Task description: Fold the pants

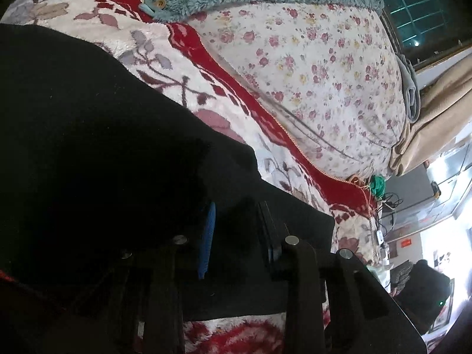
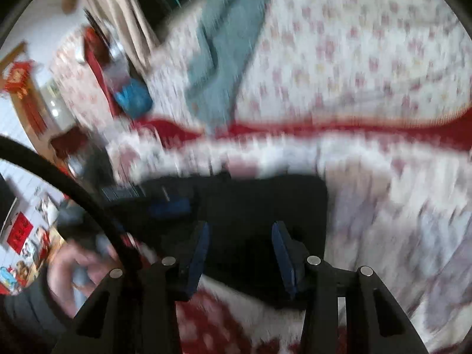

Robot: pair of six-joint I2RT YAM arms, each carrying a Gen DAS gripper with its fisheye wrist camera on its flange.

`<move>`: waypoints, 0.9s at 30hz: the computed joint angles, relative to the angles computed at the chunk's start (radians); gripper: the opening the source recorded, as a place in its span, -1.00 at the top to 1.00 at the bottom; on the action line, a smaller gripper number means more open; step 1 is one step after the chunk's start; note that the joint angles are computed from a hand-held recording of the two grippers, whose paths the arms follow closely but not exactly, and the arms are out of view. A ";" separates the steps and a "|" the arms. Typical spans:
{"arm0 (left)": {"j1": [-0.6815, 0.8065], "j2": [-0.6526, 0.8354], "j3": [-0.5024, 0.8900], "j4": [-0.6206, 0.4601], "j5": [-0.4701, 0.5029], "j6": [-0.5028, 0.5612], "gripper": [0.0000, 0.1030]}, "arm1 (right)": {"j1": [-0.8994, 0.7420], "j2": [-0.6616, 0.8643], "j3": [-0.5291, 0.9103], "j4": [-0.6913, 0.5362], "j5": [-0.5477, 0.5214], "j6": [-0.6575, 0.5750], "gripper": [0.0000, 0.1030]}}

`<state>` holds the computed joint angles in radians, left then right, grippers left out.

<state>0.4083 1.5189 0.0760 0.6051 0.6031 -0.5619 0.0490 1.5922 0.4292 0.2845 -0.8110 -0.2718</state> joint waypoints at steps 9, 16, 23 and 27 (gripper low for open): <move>0.023 0.033 -0.010 0.057 0.036 -0.022 0.47 | 0.072 0.135 0.128 -0.069 0.182 -0.014 0.09; 0.021 0.035 -0.009 0.061 0.029 -0.010 0.46 | 0.143 0.341 0.308 -0.076 0.349 0.039 -0.05; 0.023 0.051 -0.017 0.095 0.030 -0.018 0.46 | 0.059 0.293 0.318 -0.167 0.223 0.036 -0.08; 0.017 0.052 -0.021 0.109 0.022 -0.028 0.46 | 0.012 0.130 0.235 -0.067 0.160 0.059 -0.08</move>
